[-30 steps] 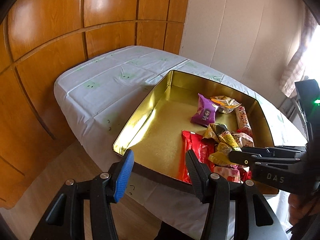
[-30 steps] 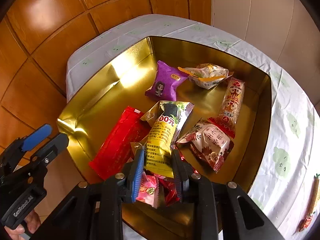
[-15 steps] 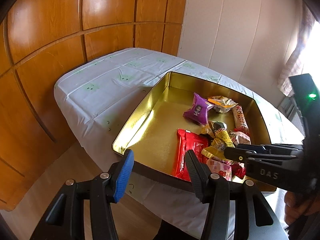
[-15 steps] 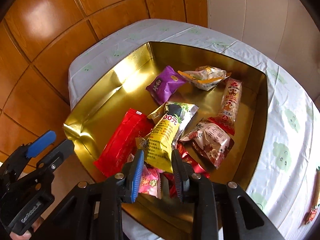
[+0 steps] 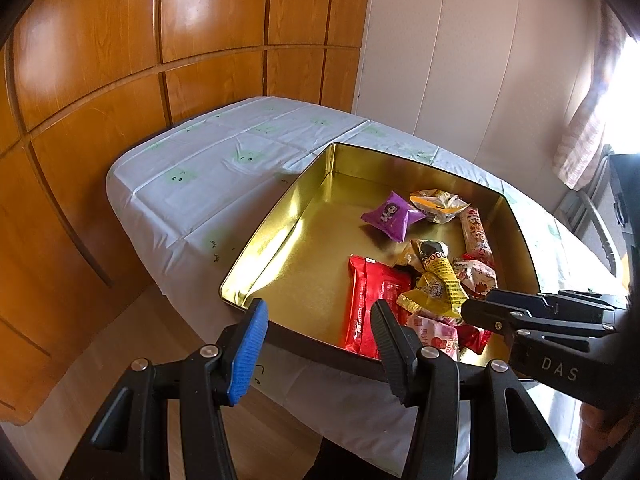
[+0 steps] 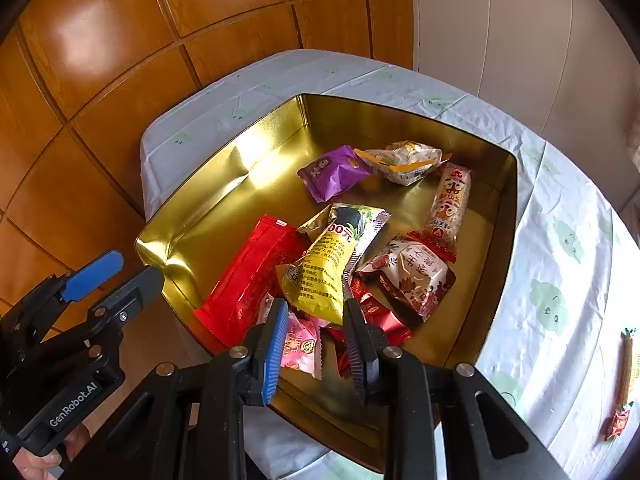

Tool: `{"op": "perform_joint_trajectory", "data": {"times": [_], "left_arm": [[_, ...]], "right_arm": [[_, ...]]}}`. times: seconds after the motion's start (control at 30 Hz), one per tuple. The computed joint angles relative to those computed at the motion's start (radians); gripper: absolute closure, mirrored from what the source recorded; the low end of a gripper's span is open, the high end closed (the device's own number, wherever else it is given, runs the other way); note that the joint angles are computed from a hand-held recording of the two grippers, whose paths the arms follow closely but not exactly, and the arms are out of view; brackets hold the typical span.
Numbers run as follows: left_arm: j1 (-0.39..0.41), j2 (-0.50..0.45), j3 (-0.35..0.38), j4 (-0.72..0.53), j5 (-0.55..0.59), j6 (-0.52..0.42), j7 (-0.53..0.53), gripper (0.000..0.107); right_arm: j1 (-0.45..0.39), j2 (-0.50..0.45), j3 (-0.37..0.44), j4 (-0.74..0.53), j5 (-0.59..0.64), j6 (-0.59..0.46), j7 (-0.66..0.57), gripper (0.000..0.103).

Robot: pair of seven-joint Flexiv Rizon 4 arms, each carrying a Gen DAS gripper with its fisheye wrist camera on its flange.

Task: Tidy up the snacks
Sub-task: 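Lower the yellow-black bag into the tin and open the right tool, then move both open tools back over the cracker pack and red candy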

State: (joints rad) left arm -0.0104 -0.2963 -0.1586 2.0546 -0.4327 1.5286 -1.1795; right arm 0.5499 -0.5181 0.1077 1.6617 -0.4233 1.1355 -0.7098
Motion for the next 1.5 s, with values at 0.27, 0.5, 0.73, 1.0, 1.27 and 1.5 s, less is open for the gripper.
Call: {"op": "perform_joint_trajectory", "data": {"times": [0.27,0.5,0.73,1.0,1.27,1.5], "left_arm": [[-0.003,0.005,0.000,0.004,0.005,-0.004,0.000,0.053],[-0.012,0.000,0.014,-0.001,0.016,-0.010,-0.008,0.053],[-0.013,-0.010,0.020,-0.010,0.027,-0.021,-0.017,0.053],[0.012,0.001,-0.021,0.007,-0.002,0.002,0.020,0.053],[0.018,0.017,-0.055,0.027,-0.026,0.028,0.066,0.053],[0.037,0.030,-0.109,0.047,-0.066,0.046,0.131,0.053]], "right_arm": [[-0.002,-0.012,0.012,-0.014,0.001,-0.011,-0.037,0.076],[0.008,-0.075,-0.002,-0.108,0.010,-0.090,-0.074,0.083],[0.007,-0.064,0.000,-0.091,0.028,-0.071,-0.076,0.083],[0.036,0.004,-0.048,0.015,-0.047,0.006,0.032,0.082],[0.039,0.098,-0.092,0.139,-0.199,0.061,0.189,0.080],[0.005,0.180,-0.092,0.246,-0.332,0.071,0.321,0.076]]}}
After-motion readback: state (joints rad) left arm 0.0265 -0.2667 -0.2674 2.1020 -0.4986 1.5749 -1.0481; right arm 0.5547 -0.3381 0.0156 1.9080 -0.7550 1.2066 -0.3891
